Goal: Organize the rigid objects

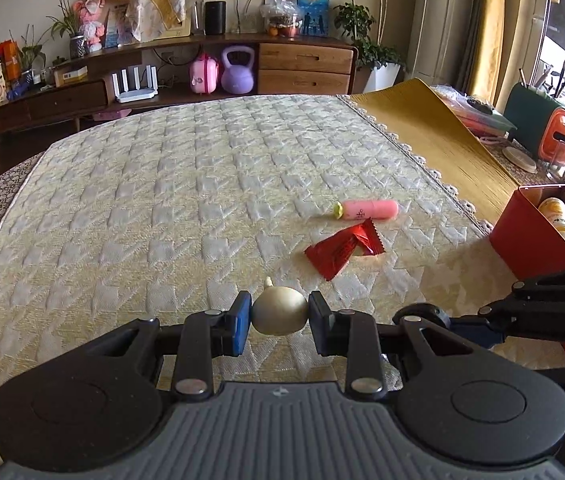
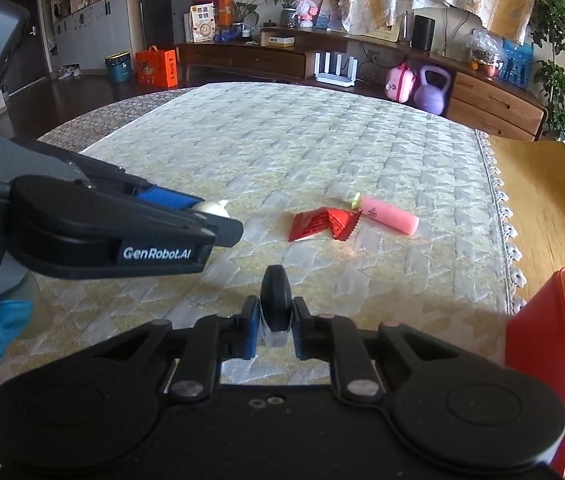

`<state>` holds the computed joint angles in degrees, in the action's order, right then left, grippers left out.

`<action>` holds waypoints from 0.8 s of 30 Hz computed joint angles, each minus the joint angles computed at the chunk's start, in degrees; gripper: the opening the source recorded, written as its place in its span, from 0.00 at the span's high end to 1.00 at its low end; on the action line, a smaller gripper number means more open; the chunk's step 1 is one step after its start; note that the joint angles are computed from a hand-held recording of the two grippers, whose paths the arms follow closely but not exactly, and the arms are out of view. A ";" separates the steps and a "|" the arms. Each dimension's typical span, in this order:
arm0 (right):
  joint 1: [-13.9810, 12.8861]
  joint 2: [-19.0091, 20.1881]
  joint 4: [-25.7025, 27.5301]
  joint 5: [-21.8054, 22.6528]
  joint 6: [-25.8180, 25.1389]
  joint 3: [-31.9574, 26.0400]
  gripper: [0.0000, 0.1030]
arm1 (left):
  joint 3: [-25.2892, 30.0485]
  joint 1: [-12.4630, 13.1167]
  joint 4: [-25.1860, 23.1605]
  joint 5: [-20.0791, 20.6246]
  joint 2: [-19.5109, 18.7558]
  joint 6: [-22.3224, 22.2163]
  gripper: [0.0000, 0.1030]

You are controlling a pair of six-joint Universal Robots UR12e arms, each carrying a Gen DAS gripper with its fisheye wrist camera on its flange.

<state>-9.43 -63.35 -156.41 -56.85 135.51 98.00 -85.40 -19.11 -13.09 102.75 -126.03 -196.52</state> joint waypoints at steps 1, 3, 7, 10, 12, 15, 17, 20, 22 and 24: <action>-0.05 -0.06 -0.34 0.02 0.21 0.12 0.86 | 0.03 -0.05 -0.07 -0.04 0.01 0.06 0.70; -0.26 -0.25 -0.68 0.37 0.62 0.35 0.86 | 0.07 -0.16 -0.37 -0.12 0.09 0.03 0.70; -0.90 -1.05 -0.89 1.52 1.86 1.06 0.86 | 0.05 -0.41 -0.65 -0.45 0.43 0.35 0.70; -1.42 -1.90 -1.23 2.08 3.11 1.65 0.86 | 0.02 -0.72 -0.56 -0.69 0.75 1.00 0.70; -1.79 -2.55 -1.85 2.24 4.01 2.19 0.86 | 0.16 -1.00 -0.57 -0.87 0.96 1.39 0.70; -2.59 -3.50 -2.06 3.10 5.31 2.80 0.86 | 0.26 -1.39 -0.33 -1.35 1.34 2.01 0.70; -3.27 -4.32 -2.77 3.67 6.30 3.48 0.86 | 0.37 -1.71 -0.21 -1.84 1.62 2.53 0.70; -4.17 -5.31 -3.57 4.30 7.67 4.23 0.86 | 0.62 -2.25 0.03 -2.62 1.93 3.38 0.70; -4.98 -6.00 -4.13 4.73 8.44 4.74 0.86 | 0.86 -2.68 0.17 -3.05 2.07 4.13 0.70; -5.60 -6.52 -4.66 4.95 9.07 5.15 0.86 | 1.07 -3.19 0.53 -3.31 2.16 5.05 0.70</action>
